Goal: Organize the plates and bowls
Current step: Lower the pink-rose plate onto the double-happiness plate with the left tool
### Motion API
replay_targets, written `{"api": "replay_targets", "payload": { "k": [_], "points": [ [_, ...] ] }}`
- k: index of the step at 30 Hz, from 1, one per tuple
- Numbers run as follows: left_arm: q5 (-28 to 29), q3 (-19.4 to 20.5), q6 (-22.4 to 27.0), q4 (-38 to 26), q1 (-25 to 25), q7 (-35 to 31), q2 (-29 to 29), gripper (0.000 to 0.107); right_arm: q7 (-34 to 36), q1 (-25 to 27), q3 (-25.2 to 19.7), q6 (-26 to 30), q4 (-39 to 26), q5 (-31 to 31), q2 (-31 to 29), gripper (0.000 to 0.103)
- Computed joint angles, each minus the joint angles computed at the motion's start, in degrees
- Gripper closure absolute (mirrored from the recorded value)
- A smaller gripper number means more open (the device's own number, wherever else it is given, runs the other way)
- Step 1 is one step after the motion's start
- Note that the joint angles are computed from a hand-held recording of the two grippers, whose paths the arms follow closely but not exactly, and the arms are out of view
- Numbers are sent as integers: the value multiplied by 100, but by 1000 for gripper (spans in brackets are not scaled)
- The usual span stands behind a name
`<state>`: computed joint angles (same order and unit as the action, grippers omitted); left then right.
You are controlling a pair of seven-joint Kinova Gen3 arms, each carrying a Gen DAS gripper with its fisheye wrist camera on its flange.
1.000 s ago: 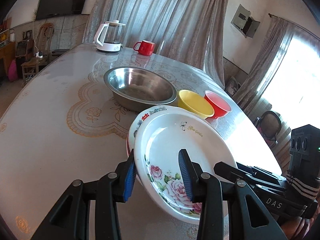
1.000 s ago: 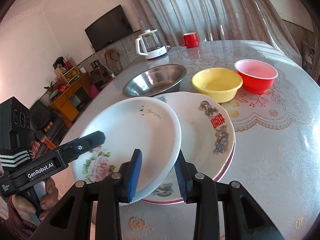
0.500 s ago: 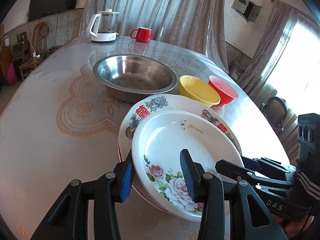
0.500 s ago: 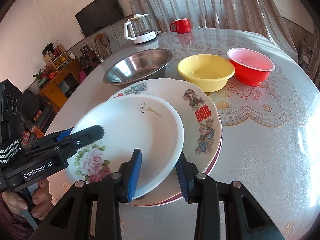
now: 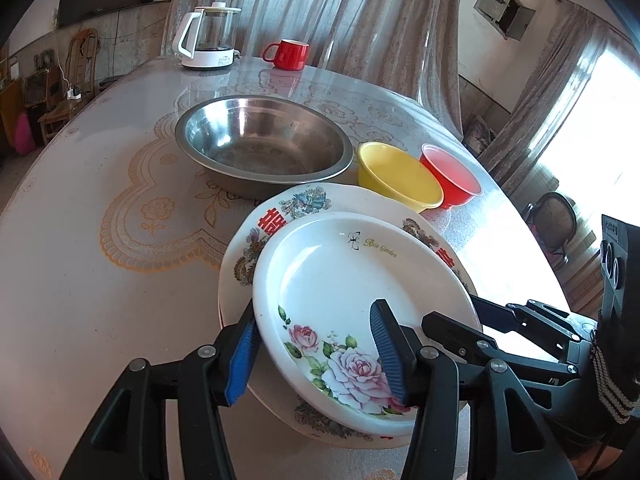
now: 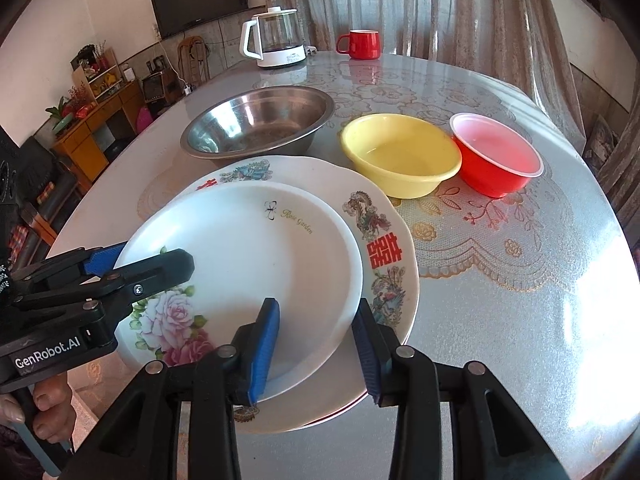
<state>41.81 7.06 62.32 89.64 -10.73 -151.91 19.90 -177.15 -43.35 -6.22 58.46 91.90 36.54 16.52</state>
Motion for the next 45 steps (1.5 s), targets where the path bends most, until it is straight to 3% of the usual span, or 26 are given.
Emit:
{"api": "replay_targets", "payload": {
  "k": [4,8,16,25,29,34,38,45],
  "points": [
    [-139,-23,182,-144,50,250,56,52,574,-69,-9,730,-557,-97,326,65],
    [-131,-12,235,-148,14,292,50,51,853,-176,66,1070,-794,-146,470,64],
    [-50,-34,366,-68,-123,65,-19,51,416,-242,114,773,-488,-60,271,64],
    [158,-166,285,176,-247,-225,-202,50,-787,-195,-12,-75,309,389,-186,64],
    [246,-235,139,261,-300,-238,-268,50,-1418,-276,-38,-60,493,814,-270,64],
    [290,-306,-71,397,-379,-266,-342,50,-1456,-85,-166,-215,526,851,-207,63],
    [318,-358,-242,502,-452,-303,-399,50,-1345,-221,-125,25,370,859,-84,63],
    [266,-391,-538,707,-457,-369,-524,50,-1505,-266,-112,-67,501,928,-149,64]
  ]
}}
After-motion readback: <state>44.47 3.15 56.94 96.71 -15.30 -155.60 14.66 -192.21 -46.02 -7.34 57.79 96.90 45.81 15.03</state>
